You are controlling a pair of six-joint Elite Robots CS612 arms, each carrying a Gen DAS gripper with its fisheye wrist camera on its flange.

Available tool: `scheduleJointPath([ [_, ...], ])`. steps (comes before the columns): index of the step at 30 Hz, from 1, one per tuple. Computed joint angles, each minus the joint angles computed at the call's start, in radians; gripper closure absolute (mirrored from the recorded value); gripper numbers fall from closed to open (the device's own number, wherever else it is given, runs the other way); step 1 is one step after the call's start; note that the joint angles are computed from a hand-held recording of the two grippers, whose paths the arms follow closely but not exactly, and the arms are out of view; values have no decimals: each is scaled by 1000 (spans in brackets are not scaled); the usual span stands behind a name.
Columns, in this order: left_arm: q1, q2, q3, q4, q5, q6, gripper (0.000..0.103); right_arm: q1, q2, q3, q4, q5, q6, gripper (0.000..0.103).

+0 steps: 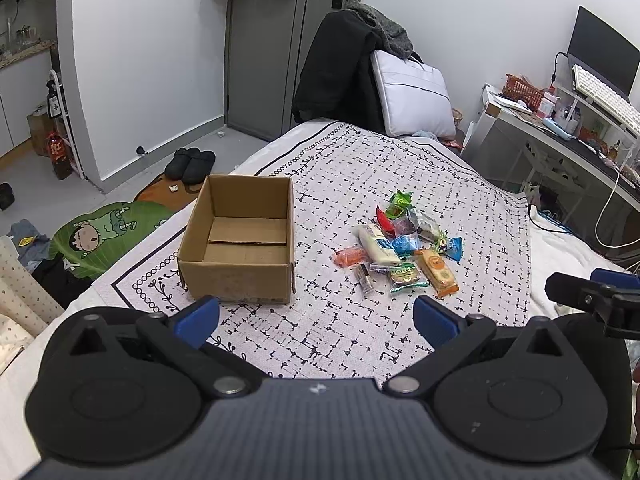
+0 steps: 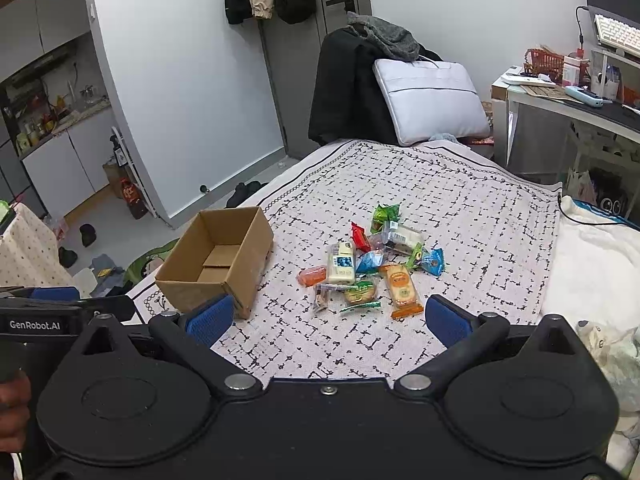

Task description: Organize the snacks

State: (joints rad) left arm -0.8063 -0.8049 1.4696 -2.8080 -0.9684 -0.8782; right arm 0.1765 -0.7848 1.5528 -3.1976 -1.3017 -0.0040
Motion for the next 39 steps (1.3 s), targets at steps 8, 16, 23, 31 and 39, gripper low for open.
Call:
scheduleJointPath([
  [8,0,0,1,-1,0,-1,0,0,-2,1,3,3,-4,0],
  [16,-1,1,0,-1,1,-2,0,1,-2,1,3,2,-6,0],
  [23,2,12,-14,2,-10,8,0,-7,6,-10,26,22,17,0],
  [31,15,35,-55,25,-24,21,0,-11,21,-30,34,16,31,0],
  [39,30,68,-111,46,-46,57,0,-24,56,-73,54,40,58,0],
])
